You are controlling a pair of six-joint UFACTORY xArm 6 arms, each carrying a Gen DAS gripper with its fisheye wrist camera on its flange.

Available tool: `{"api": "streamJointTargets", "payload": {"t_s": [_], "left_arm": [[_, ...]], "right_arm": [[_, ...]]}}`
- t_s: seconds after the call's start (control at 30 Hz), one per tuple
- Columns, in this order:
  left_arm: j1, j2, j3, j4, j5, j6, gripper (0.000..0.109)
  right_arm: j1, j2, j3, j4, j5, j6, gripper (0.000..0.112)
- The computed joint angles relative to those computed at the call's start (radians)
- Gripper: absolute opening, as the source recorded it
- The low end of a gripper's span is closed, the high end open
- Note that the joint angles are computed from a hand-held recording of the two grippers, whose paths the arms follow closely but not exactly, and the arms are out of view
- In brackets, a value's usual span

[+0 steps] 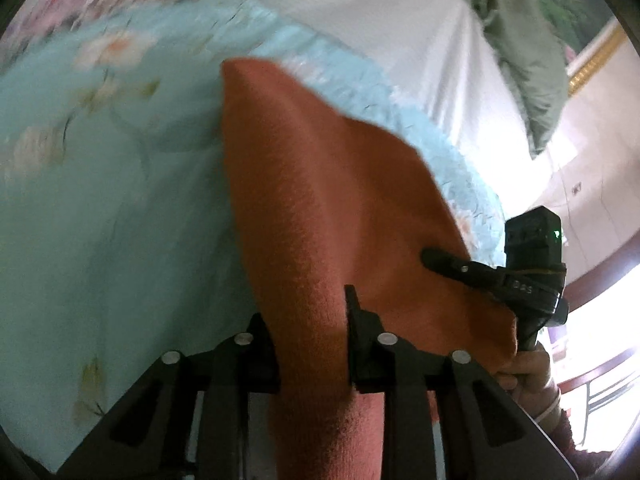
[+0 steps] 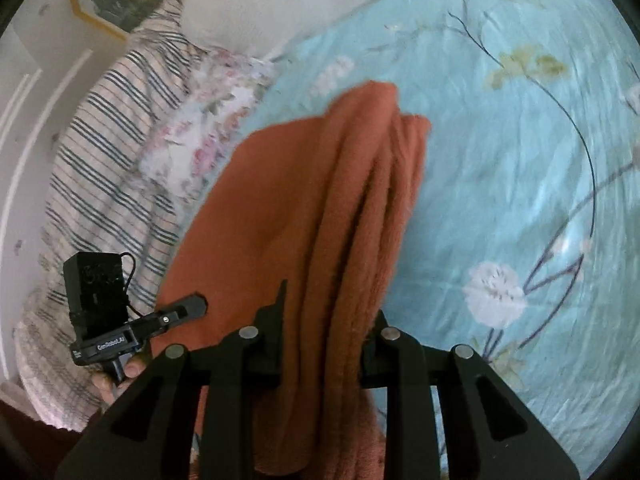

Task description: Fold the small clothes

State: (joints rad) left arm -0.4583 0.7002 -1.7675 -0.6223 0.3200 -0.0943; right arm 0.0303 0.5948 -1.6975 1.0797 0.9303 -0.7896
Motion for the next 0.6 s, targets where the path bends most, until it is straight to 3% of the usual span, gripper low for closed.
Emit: {"api": "streamJointTargets", "payload": {"t_s": [0.03,0.07,0.17,0.3,0.37,0.53,0.6], "left_arm": [[0.004,0.0,0.008,0.012,0.006,-0.024,0.042],[0.005,0.003,0.008,0.061,0.006,-0.074,0.045],[0.008,-0.045,0.075,0.147,-0.031,-0.138,0.046],[0.019,-0.126,0.17,0.445,-0.11,-0.358,0.044],[0.012,-0.16,0.209,0.416,-0.153,-0.296,0.044],[-0.045,-0.175,0.2,0.12,-0.187,0.071,0.043],[-0.059,-0.165,0.182,0.061,-0.169,0.151,0.043]], "right_arm": [[0.0,-0.003,0.009,-0.001,-0.008,0.007,0.034],[0.001,-0.006,0.015,-0.014,-0.017,0.024,0.04],[-0.002,-0.035,0.041,-0.049,-0.045,0.046,0.05],[0.007,-0.092,0.071,-0.058,-0.149,0.037,0.052],[0.012,-0.088,0.04,-0.035,-0.169,0.013,0.052],[0.038,0.036,-0.147,-0.156,-0.157,0.117,0.05],[0.042,0.109,-0.242,-0.212,-0.136,0.189,0.041]]}}
